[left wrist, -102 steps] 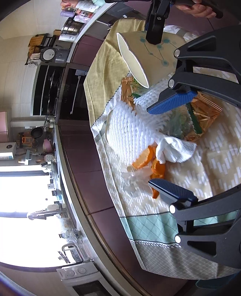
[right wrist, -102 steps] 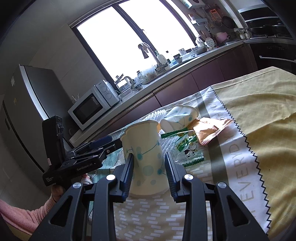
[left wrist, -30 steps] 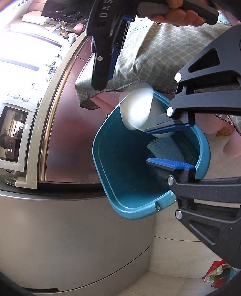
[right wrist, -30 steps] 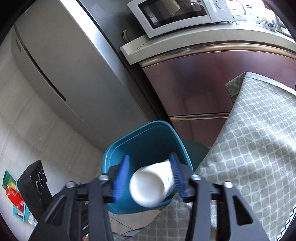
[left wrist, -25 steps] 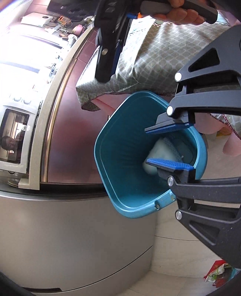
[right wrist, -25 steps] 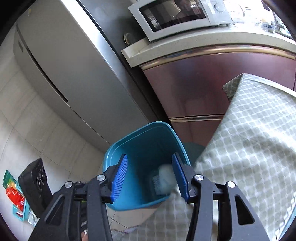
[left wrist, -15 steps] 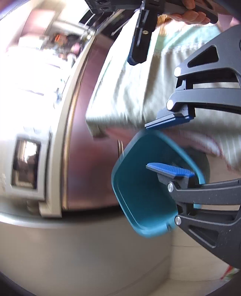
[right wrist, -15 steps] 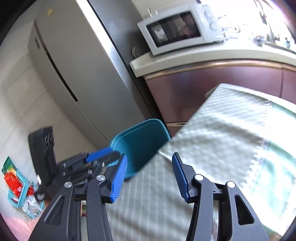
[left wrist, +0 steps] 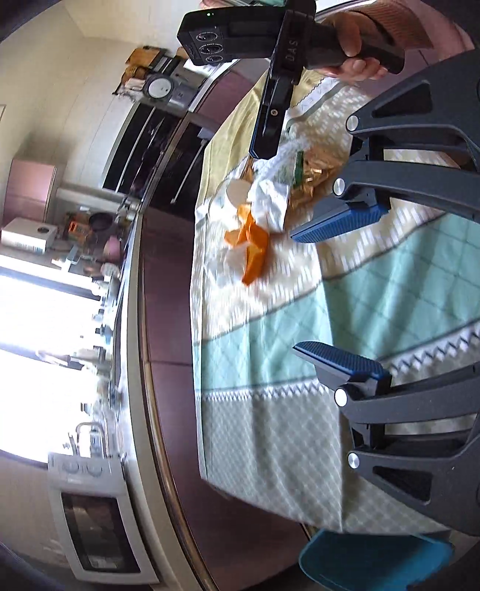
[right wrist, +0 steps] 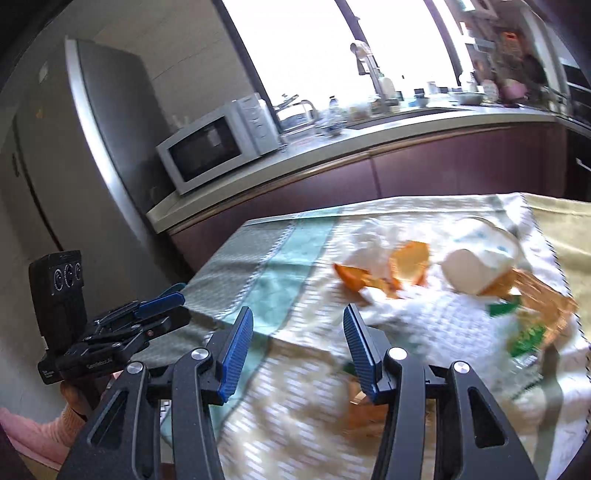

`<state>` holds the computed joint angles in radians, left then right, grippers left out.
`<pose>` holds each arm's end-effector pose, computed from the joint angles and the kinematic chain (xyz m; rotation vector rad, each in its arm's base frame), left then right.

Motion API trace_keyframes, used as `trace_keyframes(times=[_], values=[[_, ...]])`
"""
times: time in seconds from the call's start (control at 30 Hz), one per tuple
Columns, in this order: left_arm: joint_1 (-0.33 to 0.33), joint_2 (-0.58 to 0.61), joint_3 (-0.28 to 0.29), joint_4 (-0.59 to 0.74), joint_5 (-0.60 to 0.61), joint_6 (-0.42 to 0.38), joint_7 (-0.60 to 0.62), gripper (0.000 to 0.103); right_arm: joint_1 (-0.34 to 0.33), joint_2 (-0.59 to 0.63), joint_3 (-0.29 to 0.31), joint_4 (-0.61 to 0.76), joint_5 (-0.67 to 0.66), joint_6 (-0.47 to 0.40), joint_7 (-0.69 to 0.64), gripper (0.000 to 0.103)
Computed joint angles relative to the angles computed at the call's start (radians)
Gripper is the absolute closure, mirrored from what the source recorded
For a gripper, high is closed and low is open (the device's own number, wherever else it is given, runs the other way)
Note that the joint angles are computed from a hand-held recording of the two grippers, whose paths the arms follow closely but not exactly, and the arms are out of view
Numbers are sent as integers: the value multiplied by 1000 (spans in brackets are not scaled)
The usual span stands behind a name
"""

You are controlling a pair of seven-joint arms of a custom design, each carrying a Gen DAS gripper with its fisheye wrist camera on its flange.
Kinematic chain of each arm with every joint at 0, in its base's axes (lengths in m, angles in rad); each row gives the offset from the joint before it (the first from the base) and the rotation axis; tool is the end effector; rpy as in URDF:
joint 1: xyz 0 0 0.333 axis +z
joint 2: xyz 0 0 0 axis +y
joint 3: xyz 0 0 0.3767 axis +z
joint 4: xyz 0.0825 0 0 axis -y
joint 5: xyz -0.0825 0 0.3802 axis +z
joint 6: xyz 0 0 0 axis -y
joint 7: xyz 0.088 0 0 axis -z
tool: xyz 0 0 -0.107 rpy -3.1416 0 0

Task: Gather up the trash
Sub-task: 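Grasp a white tissue with the left tool while the right tool grasps a foam net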

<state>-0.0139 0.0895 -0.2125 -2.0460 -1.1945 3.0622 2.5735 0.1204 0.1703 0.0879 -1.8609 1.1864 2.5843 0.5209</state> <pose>0.5947 -0.0570 0.5306 -1.6663 1.7768 -1.1495 0.6386 0.1138 0.5404 -1.7768 1.2161 -0.1461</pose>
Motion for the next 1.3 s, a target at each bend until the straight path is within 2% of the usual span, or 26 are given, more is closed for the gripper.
trace_keyframes(times=[0.03,0.2,0.3,0.37,0.57,0.73,0.87,0.97,1.0,1.07,1.1,1.13,1.23,1.3], values=[[-11,11,-9,9,12,-5,-3,45,-1,2,-7,-6,-6,23,20,54],[-50,95,-21,88,239,-37,-197,44,-27,0,-22,-36,-3,111,41,54],[-48,142,-39,134,323,-47,-262,44,-49,6,-30,-45,-1,141,42,54],[-38,158,-63,147,355,-56,-281,44,-61,18,-33,-41,-6,148,57,54],[-21,188,-81,162,501,-101,-404,44,-104,64,-27,-11,-26,109,126,54],[-14,212,-79,176,616,-80,-518,44,-115,32,-2,-37,56,96,4,53],[-48,247,-29,217,763,-89,-649,46,-84,1,-1,-54,94,70,-112,54],[-44,286,-24,271,835,-140,-718,56,-50,13,-8,-43,47,74,-109,55],[-29,299,-38,289,838,-165,-727,67,-40,22,-9,-36,21,90,-88,55],[-8,323,-55,323,841,-209,-744,79,-32,46,-12,-18,-34,95,-32,55],[-1,332,-60,335,840,-225,-752,91,-29,57,-13,-11,-68,102,1,55],[3,340,-61,344,839,-235,-763,98,-28,67,-12,-5,-97,109,28,55],[31,340,-87,336,815,-222,-755,101,-31,84,-2,0,-158,139,81,56],[45,332,-101,320,802,-197,-741,101,-32,91,7,-1,-200,163,105,63]])
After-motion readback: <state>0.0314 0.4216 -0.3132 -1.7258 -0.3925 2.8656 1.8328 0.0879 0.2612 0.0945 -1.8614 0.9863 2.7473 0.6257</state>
